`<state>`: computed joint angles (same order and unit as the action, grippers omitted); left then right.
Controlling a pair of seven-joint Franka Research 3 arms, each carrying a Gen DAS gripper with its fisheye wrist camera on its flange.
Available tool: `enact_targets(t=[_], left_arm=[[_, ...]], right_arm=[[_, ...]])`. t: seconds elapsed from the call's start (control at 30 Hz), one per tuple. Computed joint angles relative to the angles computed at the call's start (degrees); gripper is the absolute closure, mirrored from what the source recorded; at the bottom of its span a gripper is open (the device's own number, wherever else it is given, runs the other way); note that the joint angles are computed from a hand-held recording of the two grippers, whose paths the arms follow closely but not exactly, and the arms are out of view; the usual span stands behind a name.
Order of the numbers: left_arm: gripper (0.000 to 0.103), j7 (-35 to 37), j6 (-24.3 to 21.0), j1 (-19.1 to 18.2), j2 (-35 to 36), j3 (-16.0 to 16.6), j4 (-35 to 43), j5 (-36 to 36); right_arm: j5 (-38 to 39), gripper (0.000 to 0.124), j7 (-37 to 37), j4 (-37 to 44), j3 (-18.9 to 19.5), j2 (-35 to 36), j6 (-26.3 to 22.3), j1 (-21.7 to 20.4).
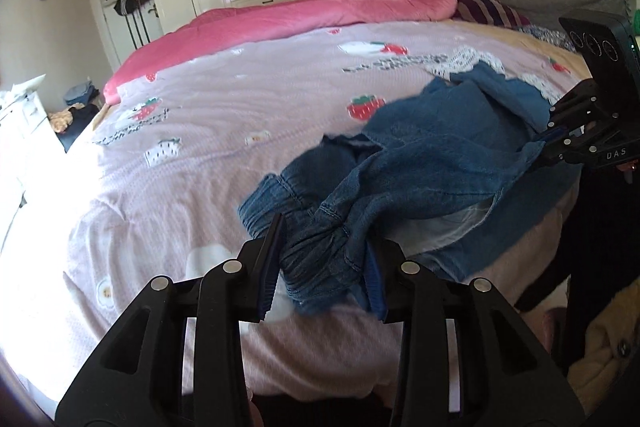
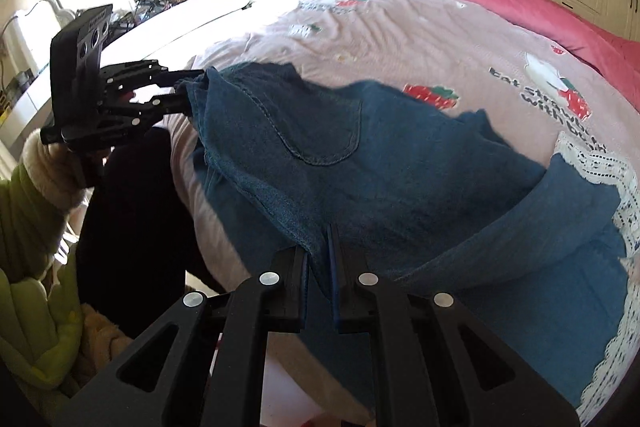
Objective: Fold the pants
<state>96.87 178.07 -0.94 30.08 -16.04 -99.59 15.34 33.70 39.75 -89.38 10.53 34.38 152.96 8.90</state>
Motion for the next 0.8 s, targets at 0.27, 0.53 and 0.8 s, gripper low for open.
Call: enact_targets(t=[0.27, 0.53, 0.8], left_arm=[[0.069, -3.12, -4.84, -2.42, -0.01, 2.66, 0.53, -0.76], [0.063, -1.01, -7.28, -1.34, -0.65, 1.04, -0.25, -2.15], [0.062, -2.11, -6.38, -1.88, -2.94, 2.57, -2.96, -2.24]], right_arm=[[-0.46, 0.113, 4.64, 0.60, -0.90, 2.12, -2.01, 1.30], [4.02, 0.097, 3.00, -0.62, 1.91, 0.30, -4.50, -1.99], [16.42, 0.082, -6.71, -1.91, 4.34, -3.23, -3.92, -4.27]])
